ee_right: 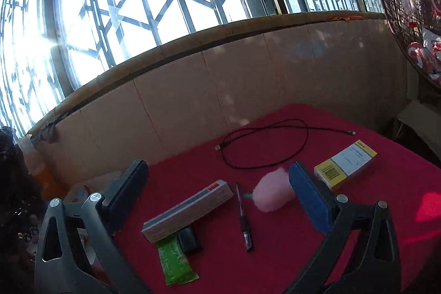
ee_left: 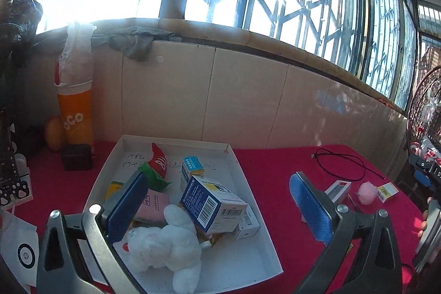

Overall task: Organize objects
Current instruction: 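Withdraw both grippers from the tray back over the table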

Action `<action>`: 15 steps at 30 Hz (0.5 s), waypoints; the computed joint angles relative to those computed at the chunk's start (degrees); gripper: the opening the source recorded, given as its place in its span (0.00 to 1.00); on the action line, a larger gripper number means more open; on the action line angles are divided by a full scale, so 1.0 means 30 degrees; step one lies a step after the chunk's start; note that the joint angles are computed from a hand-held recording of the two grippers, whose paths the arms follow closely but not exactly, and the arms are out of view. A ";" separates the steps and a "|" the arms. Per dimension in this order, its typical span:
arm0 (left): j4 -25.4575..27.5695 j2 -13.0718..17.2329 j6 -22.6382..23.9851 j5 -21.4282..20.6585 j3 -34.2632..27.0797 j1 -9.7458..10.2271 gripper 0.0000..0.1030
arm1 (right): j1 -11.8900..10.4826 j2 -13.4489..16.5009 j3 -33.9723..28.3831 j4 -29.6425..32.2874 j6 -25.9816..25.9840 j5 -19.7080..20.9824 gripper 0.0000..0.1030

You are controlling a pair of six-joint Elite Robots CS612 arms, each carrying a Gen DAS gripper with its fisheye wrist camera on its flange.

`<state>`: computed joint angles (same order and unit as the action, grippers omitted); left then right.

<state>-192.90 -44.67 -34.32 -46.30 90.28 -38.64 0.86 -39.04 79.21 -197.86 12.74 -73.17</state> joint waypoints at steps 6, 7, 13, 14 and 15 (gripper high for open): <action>0.0303 0.0051 0.0223 -0.0175 -0.0209 -0.0104 1.00 | -0.0172 0.0073 -0.0052 0.0101 0.0432 0.0362 1.00; 0.0452 0.0042 0.0197 -0.0190 -0.0237 -0.0105 1.00 | -0.0173 0.0090 -0.0070 0.0093 0.0370 0.0434 1.00; 0.1697 -0.0158 -0.0571 -0.1221 -0.0186 0.0070 1.00 | -0.0224 0.0073 -0.0227 0.1495 -0.0605 0.1292 1.00; 0.1758 -0.0166 -0.0637 -0.1546 -0.0170 0.0114 1.00 | -0.0244 0.0055 -0.0315 0.2211 -0.1187 0.1687 1.00; 0.1805 -0.0146 -0.0645 -0.1846 -0.0188 0.0148 1.00 | -0.0259 0.0044 -0.0403 0.2959 -0.1856 0.2139 1.00</action>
<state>-187.48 -45.10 -36.25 -51.84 89.72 -38.19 0.08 -38.91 78.00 -188.99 7.17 -66.76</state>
